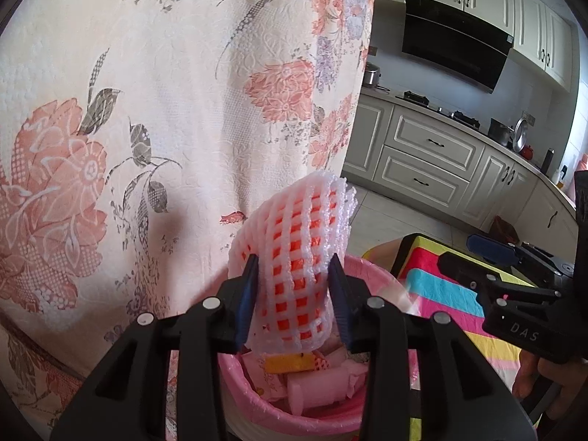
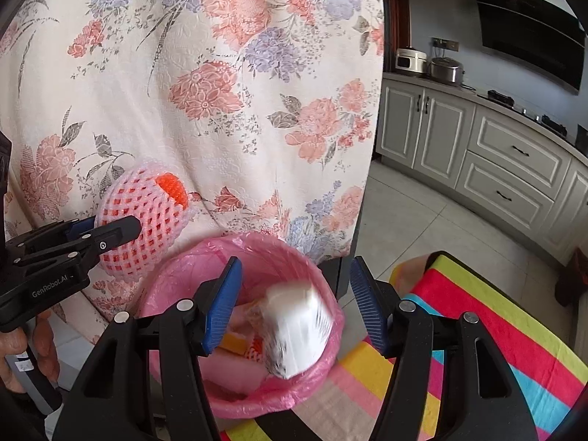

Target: Collect trash

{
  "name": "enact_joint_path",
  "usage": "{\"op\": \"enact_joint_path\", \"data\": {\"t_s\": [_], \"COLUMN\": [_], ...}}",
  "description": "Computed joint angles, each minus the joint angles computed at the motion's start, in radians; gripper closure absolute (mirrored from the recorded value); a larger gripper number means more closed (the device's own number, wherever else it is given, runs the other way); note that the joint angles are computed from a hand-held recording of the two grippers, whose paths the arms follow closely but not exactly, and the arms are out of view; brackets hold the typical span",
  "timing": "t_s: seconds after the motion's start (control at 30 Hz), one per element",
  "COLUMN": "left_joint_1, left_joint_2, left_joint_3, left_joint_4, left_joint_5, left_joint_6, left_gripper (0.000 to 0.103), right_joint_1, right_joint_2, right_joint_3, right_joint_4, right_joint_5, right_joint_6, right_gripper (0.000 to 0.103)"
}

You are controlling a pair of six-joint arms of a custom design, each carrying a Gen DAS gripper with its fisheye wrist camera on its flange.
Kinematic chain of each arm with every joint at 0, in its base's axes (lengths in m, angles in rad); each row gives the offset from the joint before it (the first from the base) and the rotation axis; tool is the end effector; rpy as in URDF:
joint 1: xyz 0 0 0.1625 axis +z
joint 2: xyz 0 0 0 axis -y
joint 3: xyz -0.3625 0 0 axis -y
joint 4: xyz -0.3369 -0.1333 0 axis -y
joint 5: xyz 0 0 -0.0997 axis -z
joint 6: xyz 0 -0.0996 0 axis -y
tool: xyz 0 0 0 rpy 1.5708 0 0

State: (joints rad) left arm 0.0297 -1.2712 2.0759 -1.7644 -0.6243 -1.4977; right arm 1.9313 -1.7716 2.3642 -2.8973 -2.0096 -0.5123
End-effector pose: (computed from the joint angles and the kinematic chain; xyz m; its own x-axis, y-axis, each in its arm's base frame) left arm -0.3823 -0.2256 0.1612 -0.7838 0.0194 -0.6208 0.5066 0.5983 -0.6209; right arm 0.2056 -0.2875 0.3294 -0.6974 -0.3868 0.6033 -0.6927 0.5796 -0.4291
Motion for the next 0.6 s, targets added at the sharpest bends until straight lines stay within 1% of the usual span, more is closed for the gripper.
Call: {"op": "enact_joint_path", "data": {"t_s": [0.07, 0.1, 0.17, 0.23, 0.3, 0.37, 0.47, 0.53, 0.6], "left_joint_1": [0.008, 0.010, 0.011, 0.013, 0.009, 0.002, -0.019, -0.039, -0.067], "left_joint_2": [0.001, 0.002, 0.003, 0.004, 0.003, 0.001, -0.005, -0.010, -0.014], "left_joint_3": [-0.001, -0.001, 0.002, 0.004, 0.010, 0.016, 0.019, 0.024, 0.030], "left_joint_4": [0.006, 0.006, 0.005, 0.008, 0.002, 0.003, 0.015, 0.027, 0.046], "left_joint_5": [0.003, 0.004, 0.002, 0.001, -0.004, -0.010, -0.022, -0.031, -0.042], "left_joint_6": [-0.006, -0.008, -0.013, -0.023, -0.024, -0.034, -0.059, -0.087, -0.126], "left_gripper": [0.058, 0.053, 0.050, 0.040, 0.040, 0.037, 0.037, 0.031, 0.028], "right_joint_1": [-0.003, -0.006, -0.013, -0.024, -0.035, -0.047, -0.056, -0.065, -0.069], "right_joint_2": [0.017, 0.017, 0.011, -0.008, -0.035, -0.072, -0.132, -0.187, -0.232], "right_joint_3": [-0.004, -0.004, 0.003, 0.014, 0.032, 0.052, 0.091, 0.119, 0.143], "right_joint_4": [-0.014, -0.018, -0.030, -0.031, -0.036, -0.029, -0.028, -0.013, -0.004], "right_joint_5": [0.000, 0.001, 0.000, 0.000, -0.005, -0.006, -0.017, -0.015, -0.020], "right_joint_6": [-0.005, -0.005, -0.004, -0.003, -0.002, -0.001, -0.003, -0.001, -0.002], "right_gripper": [0.044, 0.041, 0.036, 0.034, 0.029, 0.028, 0.025, 0.025, 0.024]}}
